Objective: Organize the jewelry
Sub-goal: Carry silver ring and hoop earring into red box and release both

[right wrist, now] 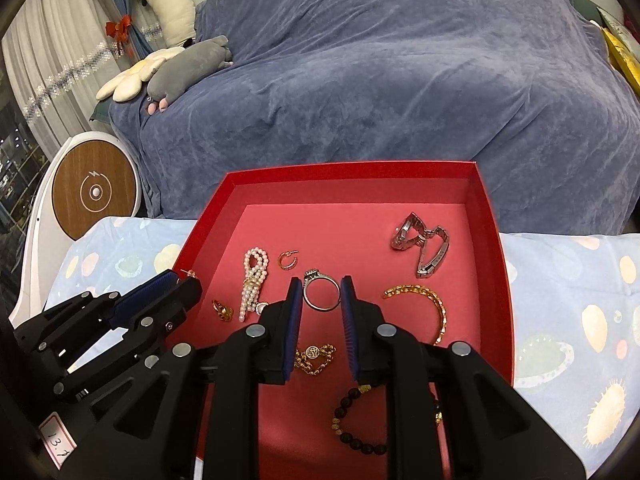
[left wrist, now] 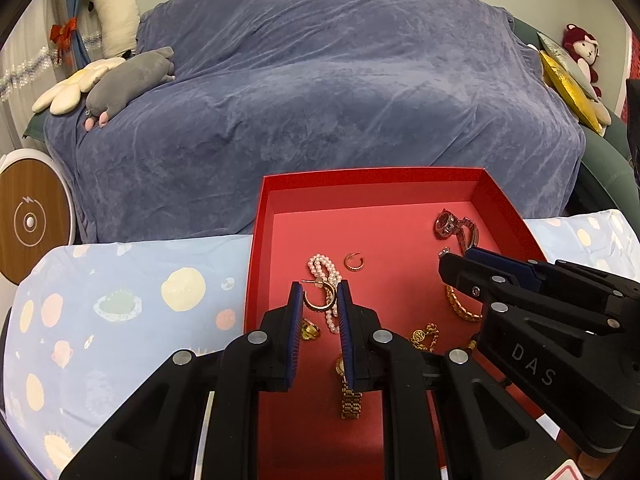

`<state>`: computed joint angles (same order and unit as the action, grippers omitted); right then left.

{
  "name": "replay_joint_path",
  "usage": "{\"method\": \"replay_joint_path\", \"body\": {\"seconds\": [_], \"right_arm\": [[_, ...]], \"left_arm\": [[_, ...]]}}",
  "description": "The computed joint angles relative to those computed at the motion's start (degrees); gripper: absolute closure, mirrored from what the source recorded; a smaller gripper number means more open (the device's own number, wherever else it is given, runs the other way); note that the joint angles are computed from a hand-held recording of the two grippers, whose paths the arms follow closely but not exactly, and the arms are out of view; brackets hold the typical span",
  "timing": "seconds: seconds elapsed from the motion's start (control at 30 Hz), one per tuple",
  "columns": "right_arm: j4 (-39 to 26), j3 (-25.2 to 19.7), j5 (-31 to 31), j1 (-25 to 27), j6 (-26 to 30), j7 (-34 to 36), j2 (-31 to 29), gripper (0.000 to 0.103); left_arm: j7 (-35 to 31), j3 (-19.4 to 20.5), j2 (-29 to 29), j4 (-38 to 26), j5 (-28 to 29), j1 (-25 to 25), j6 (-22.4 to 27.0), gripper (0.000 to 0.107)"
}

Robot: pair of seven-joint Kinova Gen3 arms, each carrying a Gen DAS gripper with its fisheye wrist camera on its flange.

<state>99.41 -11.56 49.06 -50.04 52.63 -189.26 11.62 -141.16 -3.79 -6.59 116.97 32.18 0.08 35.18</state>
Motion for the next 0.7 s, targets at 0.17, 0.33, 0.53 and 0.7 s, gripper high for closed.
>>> {"method": "replay_joint_path", "body": {"seconds": [0.17,0.33,0.53,0.7], "right_arm": [[-0.2,0.2,0.4,-0.1,0.1,-0.2,0.4,0.082],[0.1,0.0,2.0,-1.6,2.5,-1.5,0.2,0.082],[2.1,-3.0,4.2,-4.4,8.6,-6.5,-3.0,0.075],[3.6,-7.9,4.7,-7.9,16.0,-11.6,-6.4,0.075]], "left_arm": [[-0.1,0.1,0.2,0.7,0.6,0.0,-1.4,0.091],[-0.1,-0.1,-1.0,1.9,0.5,0.3,-3.3,0.074],[1.9,-1.7,-5.9,3.9,-1.6,1.0,-4.0,0.061],[2.5,-5.7,-12.2,4.5,-3.8,2.6,1.2,0.06]]}}
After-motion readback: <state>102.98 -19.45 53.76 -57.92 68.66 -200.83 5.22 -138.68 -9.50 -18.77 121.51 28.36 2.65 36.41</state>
